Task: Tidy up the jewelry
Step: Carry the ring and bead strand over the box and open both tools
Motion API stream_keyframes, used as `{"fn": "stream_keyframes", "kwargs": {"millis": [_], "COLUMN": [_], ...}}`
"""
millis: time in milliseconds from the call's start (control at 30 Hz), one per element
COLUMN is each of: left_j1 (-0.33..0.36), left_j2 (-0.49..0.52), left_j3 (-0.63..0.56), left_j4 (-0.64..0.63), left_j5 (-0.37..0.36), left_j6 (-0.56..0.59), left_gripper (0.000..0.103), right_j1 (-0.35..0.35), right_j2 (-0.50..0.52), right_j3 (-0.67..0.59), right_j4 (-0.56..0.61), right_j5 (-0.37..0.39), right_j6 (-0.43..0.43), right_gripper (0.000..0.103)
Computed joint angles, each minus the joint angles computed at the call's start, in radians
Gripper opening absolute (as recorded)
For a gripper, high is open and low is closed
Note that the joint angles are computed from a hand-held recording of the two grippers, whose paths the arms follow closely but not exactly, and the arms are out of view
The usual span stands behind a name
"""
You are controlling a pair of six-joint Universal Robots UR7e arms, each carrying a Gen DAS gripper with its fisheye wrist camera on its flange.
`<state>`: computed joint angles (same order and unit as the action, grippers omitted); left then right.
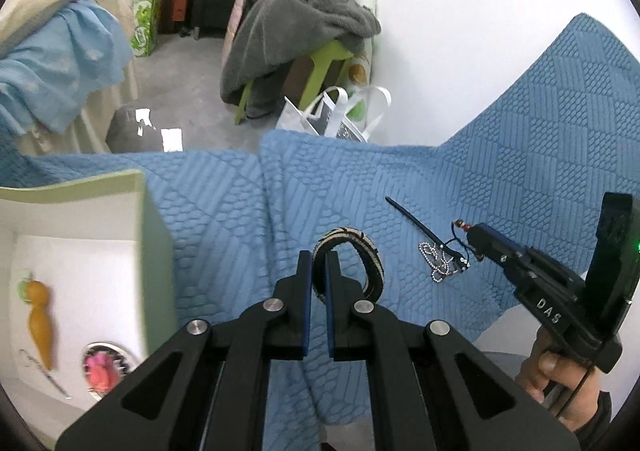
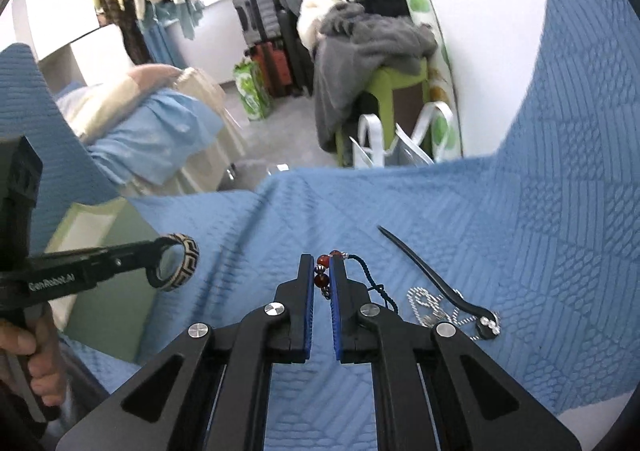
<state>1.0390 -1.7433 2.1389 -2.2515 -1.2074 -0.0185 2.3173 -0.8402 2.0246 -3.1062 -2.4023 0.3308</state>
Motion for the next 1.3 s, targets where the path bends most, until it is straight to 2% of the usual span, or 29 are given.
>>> {"fn": "stream_keyframes", "kwargs": {"millis": [333,833,1100,1300], "left_j1": [0.020,0.114,0.190,0.219], "left_j2": [-0.094,-0.169,-0.195,-0.204], "left_j3": [-0.092,-0.195,-0.166,-0.140], "left_j4": [0.107,0.203,0.214,0.228], "left_j5": [0.038,0.082,0.081,0.073], "left_j6": [0.041,0.119,0.125,0.109], "left_gripper": [0.005,0.005,0.006,0.006], "right_j1": [0.093,0.161,0.162,0.158], "right_j2": [0.080,0.247,0.342,0.365], "right_j3": [-0.187,-0.447,-0.514,-0.509], "right_j4": [0.076,0.206,0.290,0.341], "right_j5": [0.000,0.118,0.218,0.251], "right_j6": [-0.049,-0.076,-0.039,-0.009], "right_gripper": [0.006,0.006,0.006,0.006]}}
